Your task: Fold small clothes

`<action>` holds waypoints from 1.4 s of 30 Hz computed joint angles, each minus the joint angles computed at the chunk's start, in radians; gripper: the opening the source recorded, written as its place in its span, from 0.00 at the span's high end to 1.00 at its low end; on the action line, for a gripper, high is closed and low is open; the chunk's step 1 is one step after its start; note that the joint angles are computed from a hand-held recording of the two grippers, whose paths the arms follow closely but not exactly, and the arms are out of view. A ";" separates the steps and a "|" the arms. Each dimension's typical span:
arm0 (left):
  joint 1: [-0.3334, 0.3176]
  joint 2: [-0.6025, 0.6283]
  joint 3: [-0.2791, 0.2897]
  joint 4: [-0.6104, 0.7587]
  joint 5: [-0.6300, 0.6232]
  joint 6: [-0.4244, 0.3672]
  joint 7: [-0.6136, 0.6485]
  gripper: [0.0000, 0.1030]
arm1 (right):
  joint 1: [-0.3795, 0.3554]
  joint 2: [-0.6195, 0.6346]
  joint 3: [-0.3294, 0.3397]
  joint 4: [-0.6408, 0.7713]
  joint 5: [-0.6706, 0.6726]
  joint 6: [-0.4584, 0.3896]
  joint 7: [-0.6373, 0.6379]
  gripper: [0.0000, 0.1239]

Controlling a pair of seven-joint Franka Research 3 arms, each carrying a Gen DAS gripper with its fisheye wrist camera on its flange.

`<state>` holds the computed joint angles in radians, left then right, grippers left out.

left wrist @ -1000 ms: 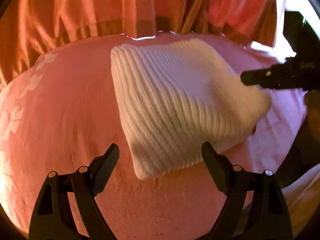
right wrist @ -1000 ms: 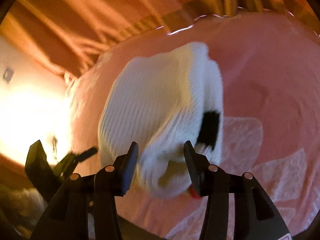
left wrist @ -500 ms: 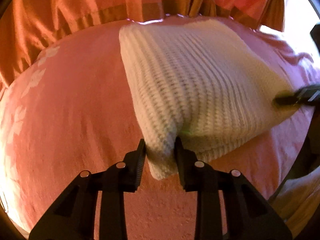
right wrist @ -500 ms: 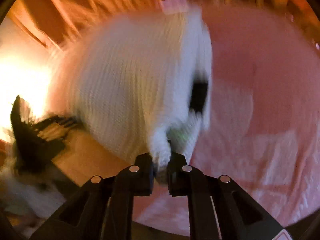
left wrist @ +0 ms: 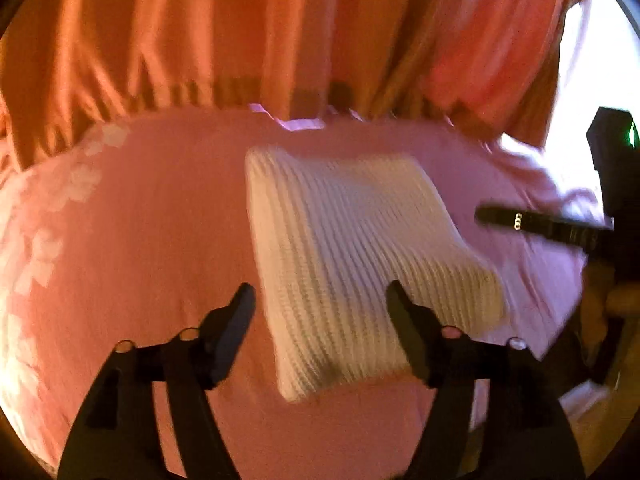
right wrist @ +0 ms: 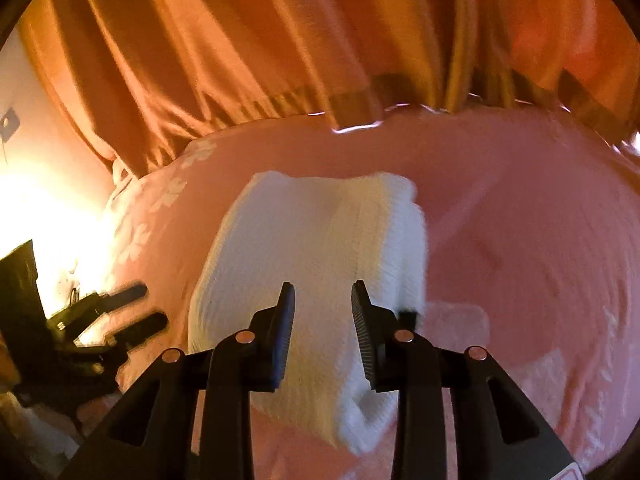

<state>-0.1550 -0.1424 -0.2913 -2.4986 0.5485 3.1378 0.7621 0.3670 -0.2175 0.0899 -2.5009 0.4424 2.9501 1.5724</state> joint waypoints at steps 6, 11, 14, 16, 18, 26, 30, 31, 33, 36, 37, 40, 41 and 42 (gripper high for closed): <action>0.052 0.064 0.026 0.068 0.040 -0.078 -0.126 0.30 | 0.044 0.131 0.025 0.135 0.009 -0.038 -0.048 0.77; 0.053 0.073 0.042 0.086 0.181 -0.126 -0.224 0.30 | 0.037 0.280 0.043 0.245 -0.283 -0.180 0.098 0.78; 0.027 0.070 0.055 0.080 0.171 -0.146 -0.192 0.30 | 0.040 0.254 0.041 0.251 -0.260 -0.179 0.096 0.78; 0.008 0.067 0.060 0.074 0.135 -0.150 -0.155 0.27 | 0.039 0.229 0.050 0.237 -0.122 -0.114 -0.008 0.78; -0.006 0.073 0.062 0.078 0.100 -0.158 -0.116 0.25 | 0.042 0.256 0.045 0.257 -0.166 -0.105 0.049 0.78; -0.034 0.077 0.071 0.073 0.005 -0.159 -0.040 0.21 | 0.055 0.337 0.010 0.359 -0.322 -0.105 0.183 0.78; -0.027 0.084 0.063 0.084 0.029 -0.167 -0.058 0.21 | 0.054 0.421 -0.026 0.457 -0.381 -0.160 0.279 0.78; -0.030 0.088 0.063 0.088 0.022 -0.171 -0.051 0.21 | 0.046 0.454 -0.020 0.491 -0.363 -0.196 0.269 0.79; -0.033 0.096 0.063 0.094 0.024 -0.175 -0.051 0.21 | 0.040 0.491 -0.014 0.515 -0.330 -0.189 0.259 0.79; -0.042 0.104 0.065 0.100 0.007 -0.185 -0.023 0.21 | 0.062 0.455 -0.031 0.517 -0.371 -0.215 0.294 0.79; -0.046 0.104 0.067 0.098 -0.011 -0.189 -0.004 0.21 | 0.048 0.426 -0.015 0.490 -0.339 -0.200 0.264 0.79; -0.054 0.098 0.075 0.087 -0.088 -0.185 0.065 0.21 | 0.033 0.314 0.003 0.389 -0.309 -0.212 0.213 0.76; -0.056 0.095 0.075 0.084 -0.107 -0.185 0.082 0.21 | 0.027 0.260 0.007 0.334 -0.299 -0.228 0.185 0.73; -0.059 0.091 0.078 0.080 -0.138 -0.182 0.110 0.21 | 0.020 0.223 0.008 0.298 -0.300 -0.243 0.169 0.71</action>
<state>-0.2137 -0.0513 -0.2131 -2.4186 0.4108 2.9553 0.8719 0.3873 0.0051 0.0980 -2.2029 0.1426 2.7073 1.7410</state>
